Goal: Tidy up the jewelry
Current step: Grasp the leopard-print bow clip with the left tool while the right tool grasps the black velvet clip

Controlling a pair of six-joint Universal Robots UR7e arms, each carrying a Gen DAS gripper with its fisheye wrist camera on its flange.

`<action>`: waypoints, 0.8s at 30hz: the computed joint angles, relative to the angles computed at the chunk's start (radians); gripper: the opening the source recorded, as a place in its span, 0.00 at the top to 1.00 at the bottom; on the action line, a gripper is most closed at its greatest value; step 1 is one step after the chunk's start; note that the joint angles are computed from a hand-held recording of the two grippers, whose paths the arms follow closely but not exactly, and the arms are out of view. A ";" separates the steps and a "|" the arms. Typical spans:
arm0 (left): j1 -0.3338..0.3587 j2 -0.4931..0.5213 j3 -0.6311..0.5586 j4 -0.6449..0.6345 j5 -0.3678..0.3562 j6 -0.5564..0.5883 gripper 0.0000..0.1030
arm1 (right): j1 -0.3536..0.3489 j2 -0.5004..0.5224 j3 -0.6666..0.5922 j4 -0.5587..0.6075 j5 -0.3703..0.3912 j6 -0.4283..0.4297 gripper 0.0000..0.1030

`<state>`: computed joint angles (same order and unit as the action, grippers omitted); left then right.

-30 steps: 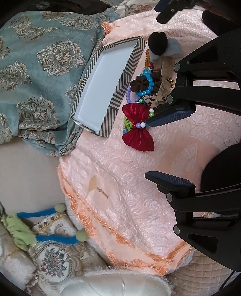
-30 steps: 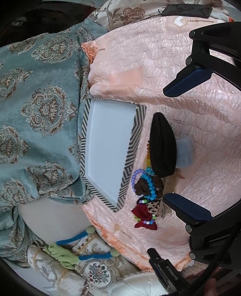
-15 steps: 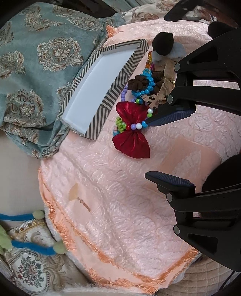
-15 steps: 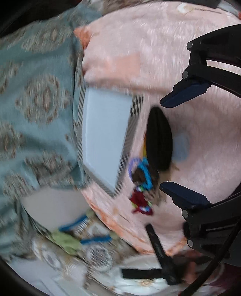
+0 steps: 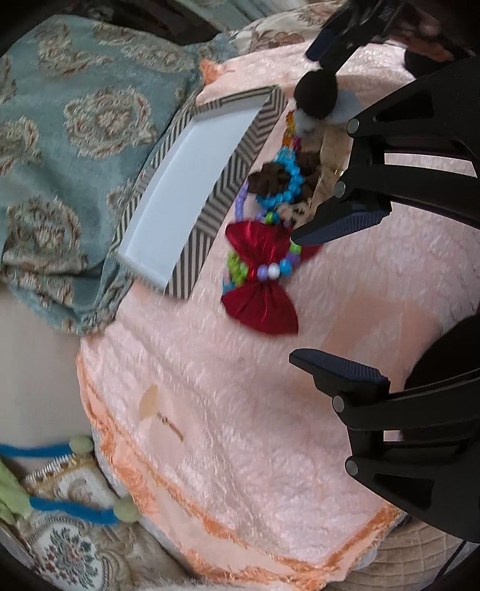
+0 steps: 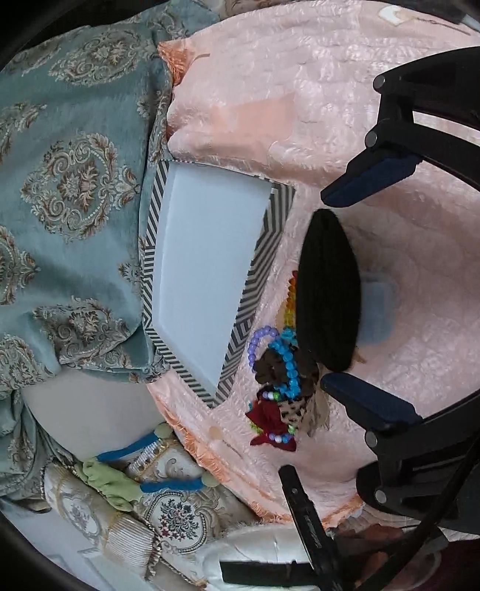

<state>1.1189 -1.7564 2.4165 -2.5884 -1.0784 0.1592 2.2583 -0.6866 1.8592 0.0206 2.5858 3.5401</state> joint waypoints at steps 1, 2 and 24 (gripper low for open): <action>-0.005 -0.003 0.003 0.007 -0.007 0.000 0.41 | -0.015 -0.012 0.012 -0.026 -0.015 -0.018 0.10; -0.011 -0.007 0.008 0.015 -0.021 0.008 0.39 | -0.038 -0.034 0.040 -0.079 -0.047 -0.048 0.10; -0.114 0.158 0.083 -0.051 -0.105 0.127 0.32 | -0.109 -0.180 0.220 -0.318 -0.241 -0.082 0.92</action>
<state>1.0045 -1.5985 2.4995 -2.6390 -1.1834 0.2858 2.1488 -0.8666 2.0797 -0.2978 2.3447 3.4586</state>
